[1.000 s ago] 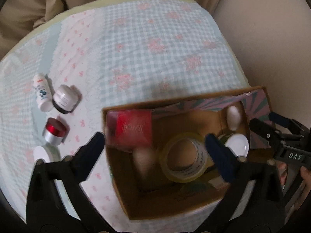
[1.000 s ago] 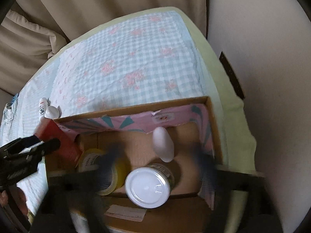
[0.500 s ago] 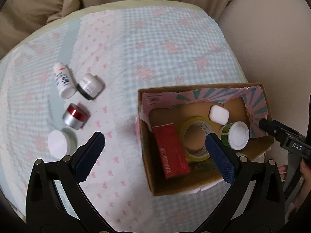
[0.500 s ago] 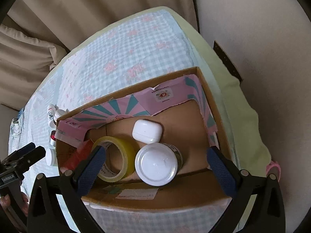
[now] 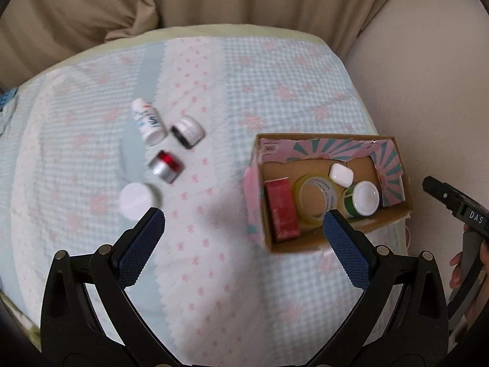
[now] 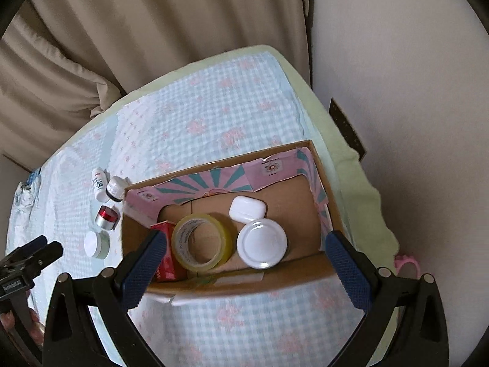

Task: Organize rigid objects
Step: 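Withdraw both tools from the box toward the remaining jars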

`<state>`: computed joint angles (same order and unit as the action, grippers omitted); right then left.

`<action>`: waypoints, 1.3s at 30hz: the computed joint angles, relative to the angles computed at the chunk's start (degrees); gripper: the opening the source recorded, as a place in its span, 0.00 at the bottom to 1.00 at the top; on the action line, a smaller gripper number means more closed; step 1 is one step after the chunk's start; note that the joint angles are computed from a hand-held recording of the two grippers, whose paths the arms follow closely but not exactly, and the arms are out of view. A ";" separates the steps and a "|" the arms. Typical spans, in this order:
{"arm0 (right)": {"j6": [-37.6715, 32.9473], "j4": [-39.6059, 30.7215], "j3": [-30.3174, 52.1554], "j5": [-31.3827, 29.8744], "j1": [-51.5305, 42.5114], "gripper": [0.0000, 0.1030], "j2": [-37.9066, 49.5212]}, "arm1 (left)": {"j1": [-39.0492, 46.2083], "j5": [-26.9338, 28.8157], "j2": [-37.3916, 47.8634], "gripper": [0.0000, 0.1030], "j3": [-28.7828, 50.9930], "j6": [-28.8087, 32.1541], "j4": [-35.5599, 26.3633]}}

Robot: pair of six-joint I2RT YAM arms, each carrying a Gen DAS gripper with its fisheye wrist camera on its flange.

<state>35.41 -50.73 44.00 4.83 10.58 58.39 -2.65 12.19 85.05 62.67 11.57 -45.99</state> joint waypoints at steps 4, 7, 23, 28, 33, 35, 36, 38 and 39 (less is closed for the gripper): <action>8.48 -8.28 6.91 6.00 10.89 1.00 -0.66 | 7.73 2.53 -5.10 1.00 0.80 8.12 -5.95; 15.09 -13.88 13.28 12.22 20.90 1.00 2.08 | 15.08 5.42 -7.44 1.00 1.13 16.27 -8.37; 29.29 -20.20 43.22 17.27 42.04 1.00 31.75 | 41.22 12.10 9.53 1.00 15.12 43.36 -15.63; 22.38 -17.36 50.41 14.72 39.85 1.00 39.56 | 40.72 11.42 13.59 1.00 15.14 42.85 -12.39; 11.01 -12.46 56.13 9.14 33.75 1.00 48.26 | 37.56 8.73 17.05 1.00 12.36 40.86 -5.53; 6.20 -11.78 59.33 7.16 31.39 1.00 52.37 | 35.68 7.48 19.01 1.00 11.20 39.68 -2.52; 4.60 -11.61 60.39 6.55 30.62 1.00 53.80 | 34.40 6.65 20.51 1.00 10.53 39.06 -0.37; -0.29 -11.18 64.32 5.02 28.61 1.00 58.58 | 32.58 5.43 22.49 1.00 9.56 38.15 2.81; -2.80 -10.87 66.29 4.11 27.64 1.00 61.17 | 31.28 4.59 24.04 1.00 9.02 37.48 4.89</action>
